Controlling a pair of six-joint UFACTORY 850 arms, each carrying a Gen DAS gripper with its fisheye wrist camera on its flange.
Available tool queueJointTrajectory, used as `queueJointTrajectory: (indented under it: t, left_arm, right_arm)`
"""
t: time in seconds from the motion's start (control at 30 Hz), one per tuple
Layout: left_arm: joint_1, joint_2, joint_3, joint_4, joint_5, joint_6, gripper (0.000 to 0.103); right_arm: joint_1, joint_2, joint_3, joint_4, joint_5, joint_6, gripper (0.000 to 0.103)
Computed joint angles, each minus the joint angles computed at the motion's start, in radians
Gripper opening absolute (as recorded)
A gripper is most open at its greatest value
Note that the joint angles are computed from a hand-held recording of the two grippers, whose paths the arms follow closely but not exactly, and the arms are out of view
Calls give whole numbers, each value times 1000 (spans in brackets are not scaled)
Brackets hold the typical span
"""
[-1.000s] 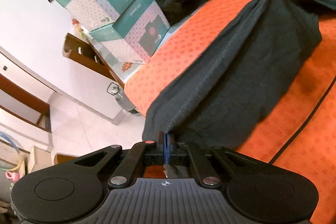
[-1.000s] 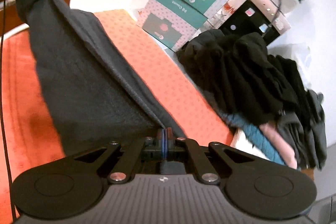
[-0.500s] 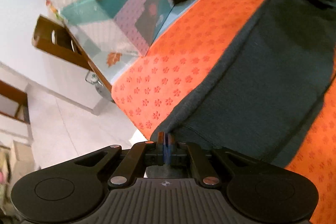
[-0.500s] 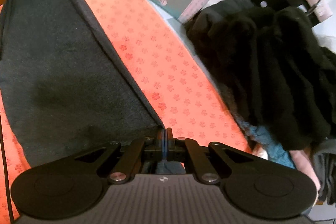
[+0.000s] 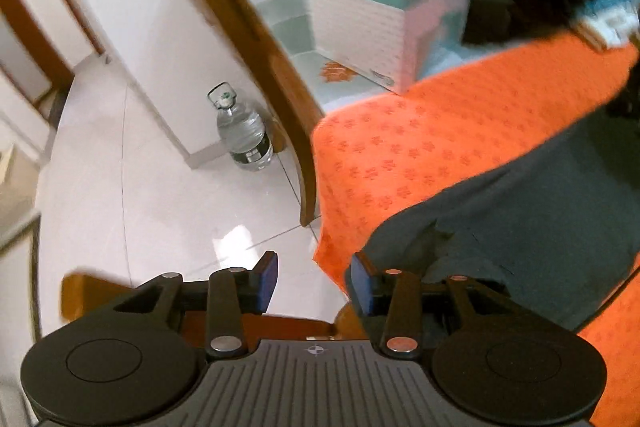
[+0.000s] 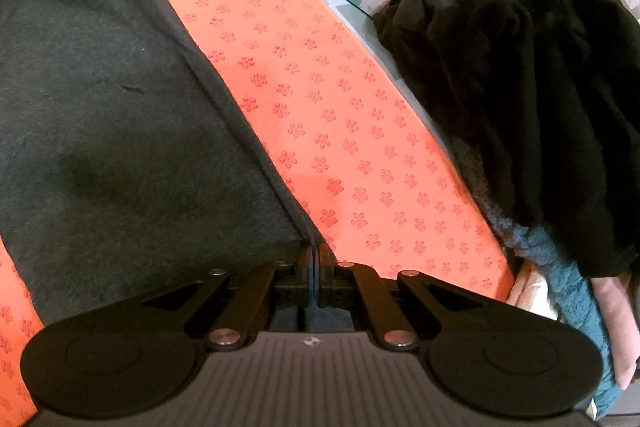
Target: Fold clothes
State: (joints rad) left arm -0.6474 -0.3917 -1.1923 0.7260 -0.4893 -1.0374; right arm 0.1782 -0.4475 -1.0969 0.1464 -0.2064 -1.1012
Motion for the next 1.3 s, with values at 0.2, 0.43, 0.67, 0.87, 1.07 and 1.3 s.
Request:
queueJointTrajectory:
  t: [0.2, 0.43, 0.67, 0.87, 1.07, 1.3]
  left_arm:
    - [-50, 84, 83, -85, 49, -49, 48]
    - [-130, 94, 131, -180, 101, -84, 49]
    - [-154, 59, 136, -138, 64, -185, 37]
    - [-155, 41, 143, -94, 51, -217, 33]
    - [-161, 25, 150, 38, 52, -317, 18]
    - [-159, 76, 173, 109, 36, -297, 15]
  right_arm:
    - [0, 57, 5, 161, -71, -155, 26]
    - [20, 169, 56, 422, -227, -388, 29]
    - [115, 241, 162, 595, -281, -562, 29]
    - [190, 239, 216, 669, -232, -645, 29]
    - [238, 219, 238, 735, -130, -738, 27]
    - [223, 231, 234, 742, -146, -761, 3]
